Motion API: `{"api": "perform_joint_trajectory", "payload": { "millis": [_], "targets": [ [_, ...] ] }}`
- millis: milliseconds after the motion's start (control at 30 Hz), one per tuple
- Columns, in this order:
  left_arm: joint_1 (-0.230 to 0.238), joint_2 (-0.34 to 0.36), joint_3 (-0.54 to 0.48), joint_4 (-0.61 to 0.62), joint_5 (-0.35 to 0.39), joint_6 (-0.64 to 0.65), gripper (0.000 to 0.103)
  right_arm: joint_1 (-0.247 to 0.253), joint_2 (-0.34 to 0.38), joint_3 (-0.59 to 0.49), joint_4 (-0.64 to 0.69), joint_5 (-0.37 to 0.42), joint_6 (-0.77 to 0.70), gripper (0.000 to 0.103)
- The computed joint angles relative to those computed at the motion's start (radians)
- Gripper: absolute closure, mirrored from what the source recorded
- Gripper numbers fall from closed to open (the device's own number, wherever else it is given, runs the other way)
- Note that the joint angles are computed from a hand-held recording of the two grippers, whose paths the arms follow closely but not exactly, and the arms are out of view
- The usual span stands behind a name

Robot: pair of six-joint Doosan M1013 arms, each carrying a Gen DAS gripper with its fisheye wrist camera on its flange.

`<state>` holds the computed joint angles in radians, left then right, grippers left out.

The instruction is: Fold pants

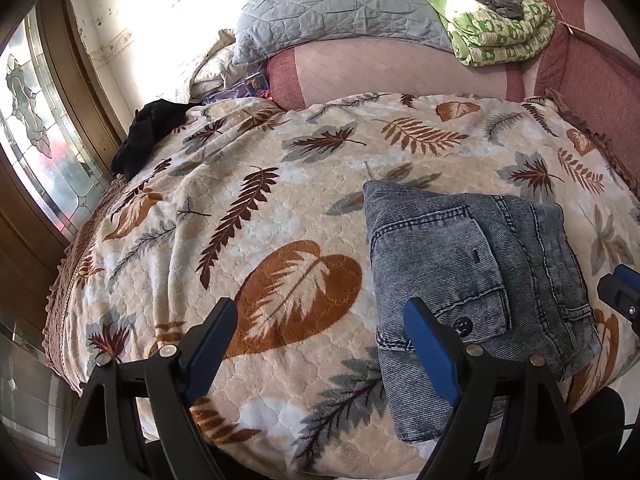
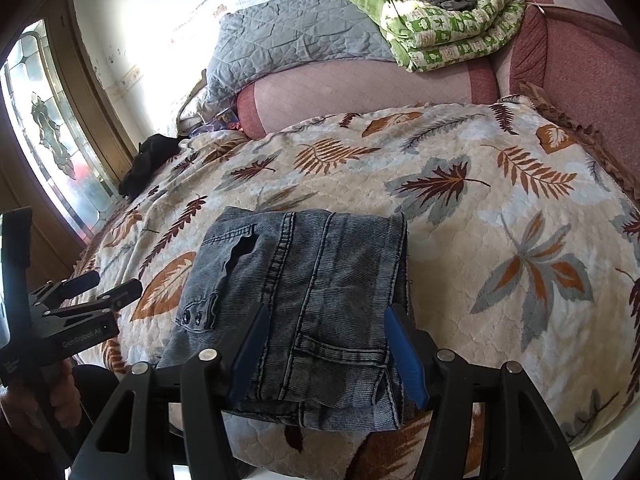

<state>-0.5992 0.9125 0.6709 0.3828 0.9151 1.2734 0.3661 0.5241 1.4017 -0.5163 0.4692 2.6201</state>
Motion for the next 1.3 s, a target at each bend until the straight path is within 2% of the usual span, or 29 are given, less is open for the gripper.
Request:
{"api": "perform_joint_trajectory", "payload": {
  "millis": [1300],
  "targets": [
    [0.013,0.019,-0.023,-0.044,0.018,0.013,0.017,0.006,0.024,-0.039,0.047,0.051,-0.061,0.037]
  ]
}}
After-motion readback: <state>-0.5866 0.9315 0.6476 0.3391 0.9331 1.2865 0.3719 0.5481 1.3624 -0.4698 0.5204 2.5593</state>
